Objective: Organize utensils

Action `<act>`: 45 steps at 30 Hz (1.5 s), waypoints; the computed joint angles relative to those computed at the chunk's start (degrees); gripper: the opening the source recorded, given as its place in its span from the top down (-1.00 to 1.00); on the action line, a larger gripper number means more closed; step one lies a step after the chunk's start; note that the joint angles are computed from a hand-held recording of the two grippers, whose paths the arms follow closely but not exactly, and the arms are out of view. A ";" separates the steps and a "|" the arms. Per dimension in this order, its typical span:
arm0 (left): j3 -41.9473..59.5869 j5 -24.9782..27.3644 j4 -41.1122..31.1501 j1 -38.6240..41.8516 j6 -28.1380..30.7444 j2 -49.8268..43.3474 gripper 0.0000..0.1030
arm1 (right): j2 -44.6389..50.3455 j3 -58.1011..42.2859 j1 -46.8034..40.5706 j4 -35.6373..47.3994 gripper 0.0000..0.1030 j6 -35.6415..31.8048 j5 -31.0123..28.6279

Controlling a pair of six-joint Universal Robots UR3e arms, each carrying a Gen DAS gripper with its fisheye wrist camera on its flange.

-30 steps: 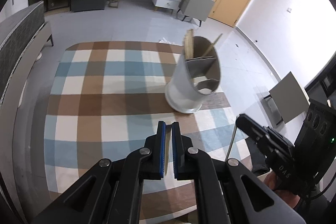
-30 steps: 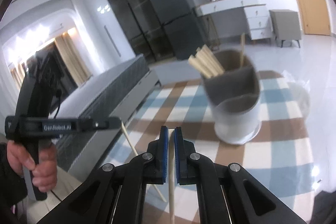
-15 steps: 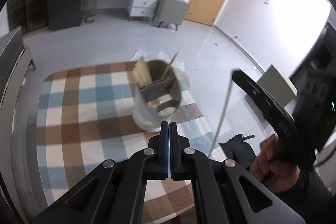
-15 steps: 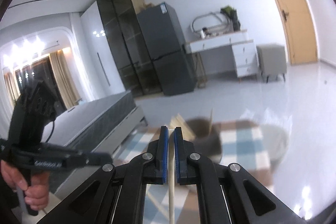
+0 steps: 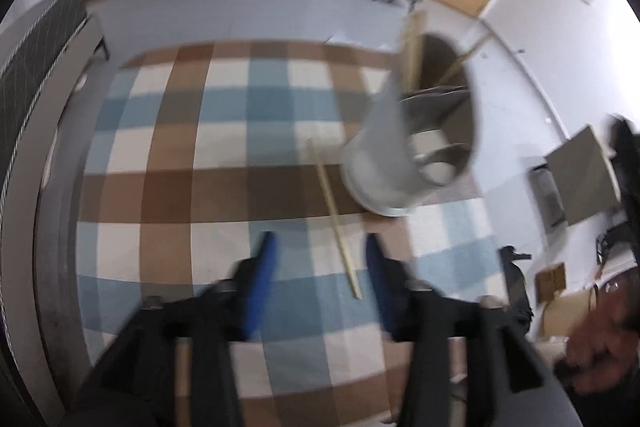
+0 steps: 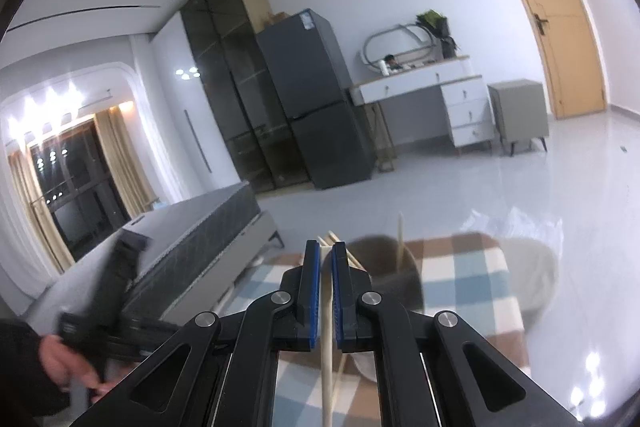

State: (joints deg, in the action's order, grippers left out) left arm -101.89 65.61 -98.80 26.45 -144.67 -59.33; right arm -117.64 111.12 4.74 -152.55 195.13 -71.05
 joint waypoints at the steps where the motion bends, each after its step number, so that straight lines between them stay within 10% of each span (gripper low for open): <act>1: -2.58 1.69 6.91 -4.05 -4.42 -2.95 -0.03 | -1.09 1.11 -1.09 0.64 0.90 0.28 0.78; 11: -5.73 10.46 40.08 -20.81 -25.29 -26.35 -0.06 | -9.24 5.19 -12.73 9.60 0.90 -0.82 10.48; 27: -4.65 22.06 48.53 -27.88 -29.80 -34.12 -0.06 | -9.71 4.82 -13.52 9.22 0.90 0.12 12.25; 29: -3.88 21.90 48.23 -28.01 -30.49 -34.62 0.19 | -9.29 4.64 -13.02 9.01 0.90 0.22 11.56; 31: -5.21 20.49 48.74 -27.58 -29.58 -33.36 0.93 | -8.60 4.49 -12.18 8.41 0.90 0.21 10.75; 39: -16.20 8.84 43.92 -15.86 -23.30 -16.18 0.97 | -6.19 3.97 -7.85 5.51 0.90 1.17 6.27; 45: -13.80 -9.84 11.89 5.78 -7.07 9.58 0.97 | -3.88 3.43 -1.87 2.37 0.90 0.96 -0.01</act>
State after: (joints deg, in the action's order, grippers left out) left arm -115.68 55.78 -86.92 32.23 -151.74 -49.75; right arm -121.52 114.55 2.87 -150.18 196.09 -71.06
